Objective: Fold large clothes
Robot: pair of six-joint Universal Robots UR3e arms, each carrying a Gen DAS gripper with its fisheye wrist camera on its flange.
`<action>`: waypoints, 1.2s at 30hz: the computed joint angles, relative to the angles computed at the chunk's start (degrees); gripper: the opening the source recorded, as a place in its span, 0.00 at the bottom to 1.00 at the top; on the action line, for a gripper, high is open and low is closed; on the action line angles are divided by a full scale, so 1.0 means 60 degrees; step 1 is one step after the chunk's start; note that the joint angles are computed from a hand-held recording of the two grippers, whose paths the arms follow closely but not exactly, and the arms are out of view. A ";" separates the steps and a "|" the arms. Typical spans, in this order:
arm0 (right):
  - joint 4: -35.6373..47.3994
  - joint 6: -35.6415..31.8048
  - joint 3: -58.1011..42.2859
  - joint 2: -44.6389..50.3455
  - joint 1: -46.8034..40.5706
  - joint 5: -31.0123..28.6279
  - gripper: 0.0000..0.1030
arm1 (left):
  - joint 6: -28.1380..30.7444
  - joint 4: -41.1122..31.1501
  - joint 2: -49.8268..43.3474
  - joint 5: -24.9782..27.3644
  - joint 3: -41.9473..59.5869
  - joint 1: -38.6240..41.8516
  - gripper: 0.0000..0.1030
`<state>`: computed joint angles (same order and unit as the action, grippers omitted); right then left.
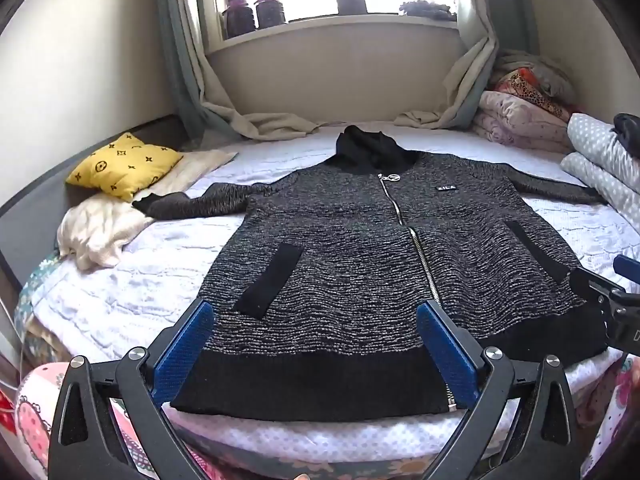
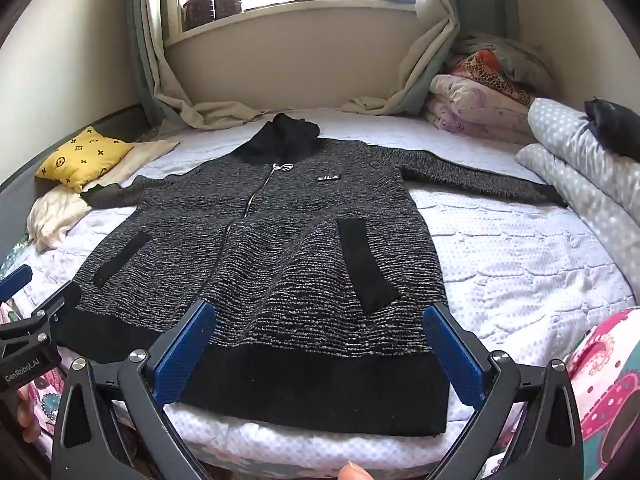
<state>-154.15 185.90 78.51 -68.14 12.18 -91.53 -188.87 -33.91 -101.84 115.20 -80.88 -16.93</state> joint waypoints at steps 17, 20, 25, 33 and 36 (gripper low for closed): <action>-0.0044 -0.0423 0.0011 0.0132 -0.0023 0.0118 1.00 | -0.0285 -0.0498 -0.0612 0.0315 0.0549 -0.0237 1.00; -0.0006 -0.0410 -0.0012 0.0171 -0.0040 0.0179 1.00 | -0.0540 -0.0336 -0.0510 -0.0104 0.0369 -0.0112 1.00; 0.0024 -0.0398 -0.0019 0.0213 -0.0015 0.0134 1.00 | -0.0566 -0.0361 -0.0414 -0.0212 0.0273 -0.0006 1.00; 0.0084 -0.0619 -0.0205 0.0144 -0.0160 0.0400 1.00 | -0.0524 -0.0939 -0.0338 -0.0121 0.0484 0.0097 1.00; 0.0638 -0.0644 -0.0706 0.0222 -0.0281 0.0633 1.00 | -0.0623 -0.1036 -0.0191 -0.0249 0.0653 0.0088 1.00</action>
